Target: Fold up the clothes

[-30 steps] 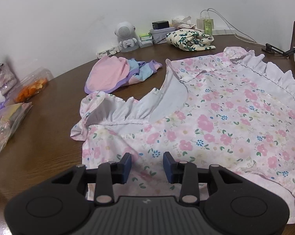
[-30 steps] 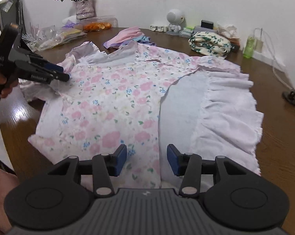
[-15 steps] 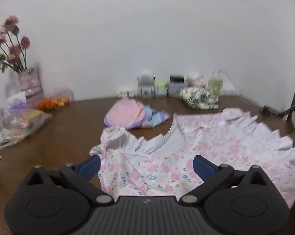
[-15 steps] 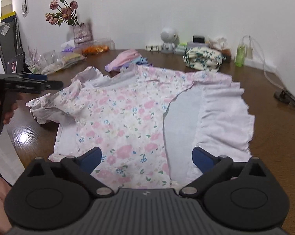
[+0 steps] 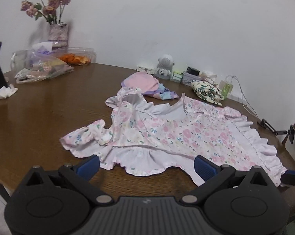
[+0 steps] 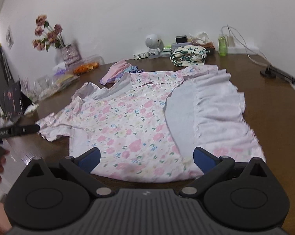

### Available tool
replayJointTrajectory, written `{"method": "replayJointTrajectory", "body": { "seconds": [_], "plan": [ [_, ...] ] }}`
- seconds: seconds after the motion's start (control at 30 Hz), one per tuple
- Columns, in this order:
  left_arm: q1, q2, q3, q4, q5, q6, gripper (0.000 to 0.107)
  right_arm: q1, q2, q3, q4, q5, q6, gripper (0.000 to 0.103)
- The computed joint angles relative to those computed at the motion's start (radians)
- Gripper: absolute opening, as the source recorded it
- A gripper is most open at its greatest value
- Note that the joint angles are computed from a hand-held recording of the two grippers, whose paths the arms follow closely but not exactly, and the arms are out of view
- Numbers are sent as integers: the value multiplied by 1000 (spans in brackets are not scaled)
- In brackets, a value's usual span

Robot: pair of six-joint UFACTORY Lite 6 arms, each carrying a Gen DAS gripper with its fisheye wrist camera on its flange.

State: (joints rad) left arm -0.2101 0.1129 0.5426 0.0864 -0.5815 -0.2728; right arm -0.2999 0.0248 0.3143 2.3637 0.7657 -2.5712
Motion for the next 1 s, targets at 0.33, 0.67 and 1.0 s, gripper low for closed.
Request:
{"method": "replayJointTrajectory", "body": {
  "seconds": [0.33,0.67,1.0],
  "plan": [
    [-20,-70,-73,-78,-6,98,102,33,-76,-92,84,42,-81,103],
    [66,-68,-72,8,66,109,96,40,-149,-113,118,-50,-298,103],
    [86,-58,-76,-117,83,431,84,50,-149,-33,-52,-190,-486,99]
  ]
}}
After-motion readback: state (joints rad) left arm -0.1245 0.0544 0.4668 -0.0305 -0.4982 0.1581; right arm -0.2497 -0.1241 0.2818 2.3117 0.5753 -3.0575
